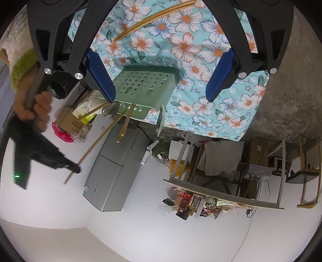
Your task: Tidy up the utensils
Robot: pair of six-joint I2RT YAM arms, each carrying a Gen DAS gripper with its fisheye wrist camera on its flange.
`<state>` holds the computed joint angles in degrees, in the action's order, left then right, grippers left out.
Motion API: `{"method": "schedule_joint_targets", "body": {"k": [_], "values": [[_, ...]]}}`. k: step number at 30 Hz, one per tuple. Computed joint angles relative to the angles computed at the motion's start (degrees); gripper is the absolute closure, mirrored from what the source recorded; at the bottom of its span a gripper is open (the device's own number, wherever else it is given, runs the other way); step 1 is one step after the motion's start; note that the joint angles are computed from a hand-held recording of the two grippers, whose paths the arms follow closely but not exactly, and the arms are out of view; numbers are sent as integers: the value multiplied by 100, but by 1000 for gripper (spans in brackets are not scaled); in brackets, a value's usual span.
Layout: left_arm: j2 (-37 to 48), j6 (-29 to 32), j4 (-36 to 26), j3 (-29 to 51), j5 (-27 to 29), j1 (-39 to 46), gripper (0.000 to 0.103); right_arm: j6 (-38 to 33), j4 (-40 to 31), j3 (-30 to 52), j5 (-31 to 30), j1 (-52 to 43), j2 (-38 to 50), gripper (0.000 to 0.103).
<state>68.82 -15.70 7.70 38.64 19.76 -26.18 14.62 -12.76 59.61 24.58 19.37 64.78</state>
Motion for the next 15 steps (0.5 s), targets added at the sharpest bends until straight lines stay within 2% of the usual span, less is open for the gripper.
{"method": "schedule_joint_targets", "body": {"k": [4, 8, 12, 15], "values": [[11, -27, 29, -43, 106, 134, 16, -48, 96, 174, 0, -156, 697, 96], [27, -52, 35, -70, 177, 237, 16, 153, -182, 368, -78, -248, 1185, 95], [31, -40, 71, -122, 200, 296, 16, 246, -185, 245, -28, -207, 991, 80], [29, -69, 59, -138, 249, 333, 16, 316, -235, 130, 125, -86, 679, 75]]}}
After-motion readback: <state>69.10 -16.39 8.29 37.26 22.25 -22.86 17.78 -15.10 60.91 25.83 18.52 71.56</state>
